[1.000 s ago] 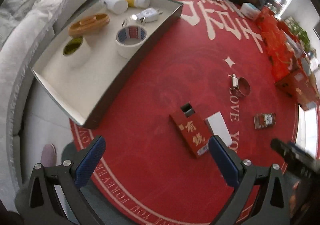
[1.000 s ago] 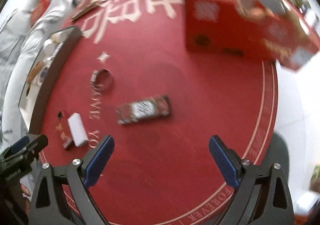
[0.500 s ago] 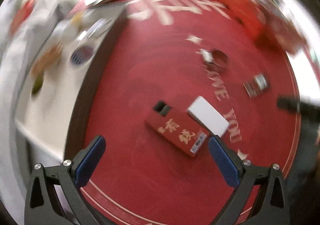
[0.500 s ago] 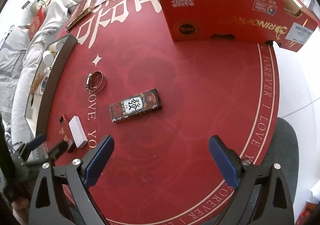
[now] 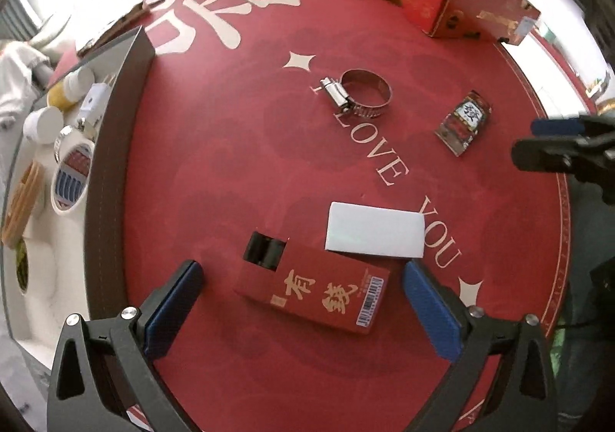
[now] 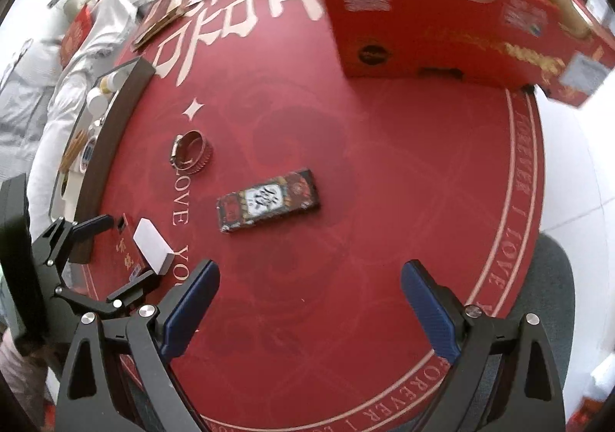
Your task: Organize rigid objects
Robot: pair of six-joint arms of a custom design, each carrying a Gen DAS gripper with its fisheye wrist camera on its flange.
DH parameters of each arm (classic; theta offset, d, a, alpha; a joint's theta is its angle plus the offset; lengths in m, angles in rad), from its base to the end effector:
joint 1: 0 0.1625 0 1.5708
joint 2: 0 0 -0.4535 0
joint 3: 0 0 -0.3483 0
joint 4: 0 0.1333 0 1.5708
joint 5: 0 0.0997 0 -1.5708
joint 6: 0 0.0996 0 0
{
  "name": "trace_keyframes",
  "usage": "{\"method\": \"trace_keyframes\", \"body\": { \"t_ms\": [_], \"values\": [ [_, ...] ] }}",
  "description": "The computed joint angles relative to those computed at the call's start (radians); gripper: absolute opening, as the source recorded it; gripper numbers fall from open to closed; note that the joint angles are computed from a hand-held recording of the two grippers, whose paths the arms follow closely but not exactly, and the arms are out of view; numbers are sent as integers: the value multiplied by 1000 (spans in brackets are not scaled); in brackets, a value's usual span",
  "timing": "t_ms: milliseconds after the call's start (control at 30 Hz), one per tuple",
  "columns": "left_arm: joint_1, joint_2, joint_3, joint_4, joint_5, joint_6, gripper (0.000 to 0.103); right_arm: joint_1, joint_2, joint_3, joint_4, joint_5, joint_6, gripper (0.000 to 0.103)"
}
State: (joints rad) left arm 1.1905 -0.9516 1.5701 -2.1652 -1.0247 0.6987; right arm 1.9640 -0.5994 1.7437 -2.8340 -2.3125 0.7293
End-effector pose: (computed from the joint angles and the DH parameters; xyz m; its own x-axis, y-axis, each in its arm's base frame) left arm -0.0675 -0.6672 0.2424 -0.3653 0.8489 -0.3820 0.7915 0.4993 0.3524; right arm 0.3009 -0.5532 0.0401 -0.7842 0.4557 0.4211 0.1906 0.8228 -0.5354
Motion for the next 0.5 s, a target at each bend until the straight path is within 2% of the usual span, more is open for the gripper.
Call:
{"method": "trace_keyframes", "body": {
  "t_ms": [67,167,300,333,367,400,433,467,500],
  "values": [
    [-3,-7,23,-39,2,32,103,3,15,-34,31,-22,-24,96],
    [1,-2,7,-4,-14,9,103,7,52,-109,82,-67,-81,96],
    [-2,-14,19,3,-25,10,96,-2,115,-236,237,-101,-132,96],
    [-3,-18,21,5,-29,13,94,-4,125,-261,289,-103,-121,95],
    [-5,-22,24,7,-33,16,90,2,141,-282,325,-142,-118,93],
    [-6,-28,29,6,-37,18,85,4,145,-286,319,-146,-132,86],
    [-7,-34,38,2,-42,19,82,9,148,-284,296,-154,-152,70],
    [-9,-39,46,-2,-45,17,77,14,149,-282,281,-161,-164,69],
    [-13,-45,57,-9,-39,11,77,14,148,-283,299,-158,-158,69]
  ]
}}
